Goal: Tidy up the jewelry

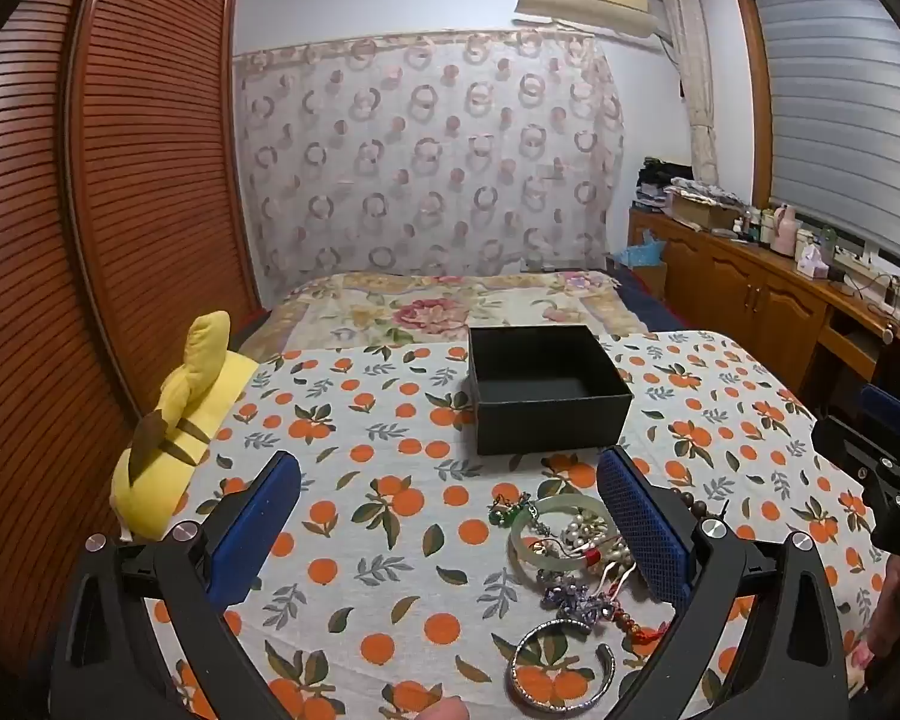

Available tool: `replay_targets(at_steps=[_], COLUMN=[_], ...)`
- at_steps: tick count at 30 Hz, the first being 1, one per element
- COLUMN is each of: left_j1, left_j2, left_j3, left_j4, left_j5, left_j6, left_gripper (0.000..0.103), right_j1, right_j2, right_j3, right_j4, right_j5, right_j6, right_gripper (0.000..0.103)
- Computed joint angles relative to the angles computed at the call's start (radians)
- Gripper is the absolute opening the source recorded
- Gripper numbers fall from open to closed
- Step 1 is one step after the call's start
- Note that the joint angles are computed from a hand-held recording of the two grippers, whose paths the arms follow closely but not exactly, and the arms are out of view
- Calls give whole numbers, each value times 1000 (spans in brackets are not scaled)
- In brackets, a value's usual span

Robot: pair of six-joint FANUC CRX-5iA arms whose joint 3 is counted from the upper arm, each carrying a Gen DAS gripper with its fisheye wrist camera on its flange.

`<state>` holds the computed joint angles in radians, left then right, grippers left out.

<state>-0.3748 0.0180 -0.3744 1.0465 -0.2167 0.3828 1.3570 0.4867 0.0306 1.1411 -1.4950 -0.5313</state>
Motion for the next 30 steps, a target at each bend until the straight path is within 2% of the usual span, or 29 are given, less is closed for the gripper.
replay_targets(at_steps=[6,13,15,22,27,30], left_j1=[2,-12,-1,-1,9,4], left_j2=[0,0,-4,-7,-6,-8], left_j3=[2,-9,2,0,20,10], left_j4=[-11,41,-4,10,-40,-12], left_j5=[-3,16,-1,-1,-18,-9], left_j6=[9,-35,7,-6,41,15], left_gripper=[96,96,96,96,96,96], right_j1=[-1,-4,-2,-1,-1,-2], right_j2=[1,-3,-1,2,3,-7], right_j3=[1,-4,1,8,10,-1], right_j4=[-2,-3,-4,-5,-6,-6], right_j5=[1,6,3,-1,-6,-7], right_j6=[1,-1,1,6,8,8], right_gripper=[101,101,101,101,101,101])
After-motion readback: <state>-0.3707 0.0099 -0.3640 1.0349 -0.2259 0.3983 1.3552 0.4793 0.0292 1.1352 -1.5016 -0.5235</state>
